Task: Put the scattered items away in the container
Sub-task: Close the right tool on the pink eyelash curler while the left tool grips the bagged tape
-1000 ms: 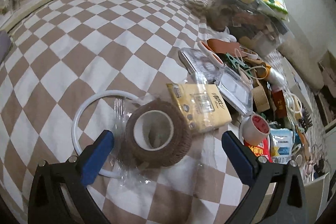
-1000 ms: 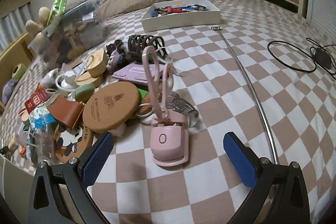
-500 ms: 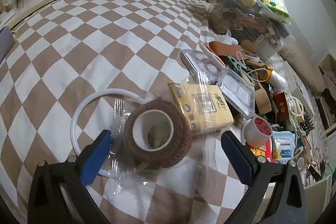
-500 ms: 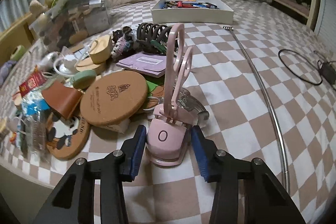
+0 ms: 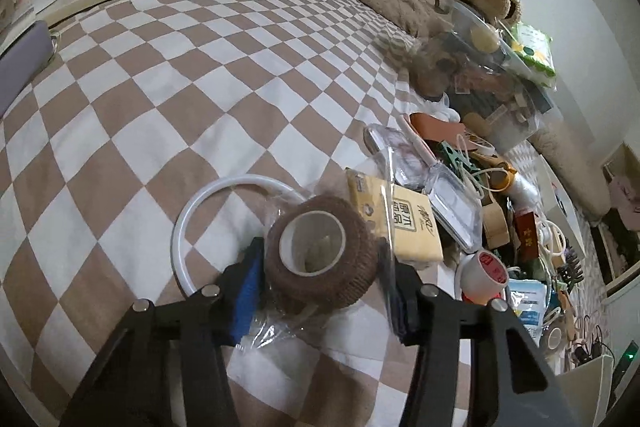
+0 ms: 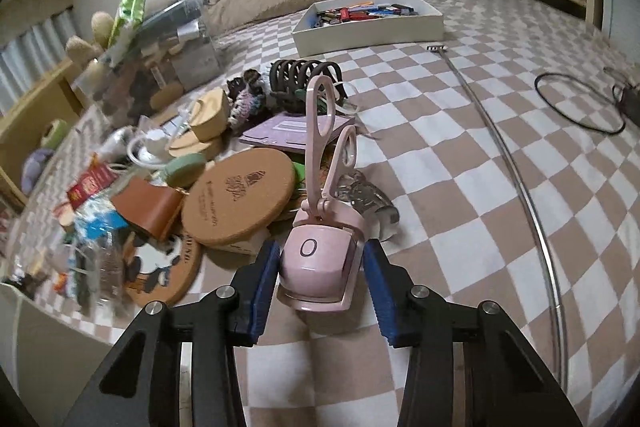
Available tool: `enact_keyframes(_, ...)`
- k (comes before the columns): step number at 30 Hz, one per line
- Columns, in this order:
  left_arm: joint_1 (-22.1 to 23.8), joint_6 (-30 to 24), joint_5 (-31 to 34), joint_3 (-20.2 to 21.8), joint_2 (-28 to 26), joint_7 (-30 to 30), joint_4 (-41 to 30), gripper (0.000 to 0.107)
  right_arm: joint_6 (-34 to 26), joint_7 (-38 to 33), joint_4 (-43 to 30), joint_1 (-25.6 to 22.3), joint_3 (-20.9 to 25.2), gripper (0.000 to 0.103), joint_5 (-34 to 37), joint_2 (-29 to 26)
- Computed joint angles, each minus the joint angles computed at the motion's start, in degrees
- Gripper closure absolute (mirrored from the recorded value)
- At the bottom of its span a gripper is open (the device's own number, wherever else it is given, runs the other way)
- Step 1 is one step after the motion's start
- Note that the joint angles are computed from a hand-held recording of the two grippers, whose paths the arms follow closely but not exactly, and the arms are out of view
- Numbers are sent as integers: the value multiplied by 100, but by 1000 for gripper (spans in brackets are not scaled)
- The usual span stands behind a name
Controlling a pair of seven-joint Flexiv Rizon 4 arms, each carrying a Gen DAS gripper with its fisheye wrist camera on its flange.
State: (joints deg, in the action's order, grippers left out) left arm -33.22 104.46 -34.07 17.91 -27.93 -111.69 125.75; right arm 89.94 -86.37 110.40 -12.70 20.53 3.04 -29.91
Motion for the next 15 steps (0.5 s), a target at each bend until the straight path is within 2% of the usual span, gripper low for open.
enact_keyframes(4,-383,-55,-79,357,-82,54,-73,56,-48,-196,-56,-379,472,59,205,-20)
enact_keyframes(10,-330,169,-66,172,-45,193,-50,57,-197,-870,-236,-1358,1673,59,770,-179)
enact_keyframes(15,-833,220,-466,453,-147,546,-153,57,-463,-1228,-401,-1547,1920,59,1216,-215)
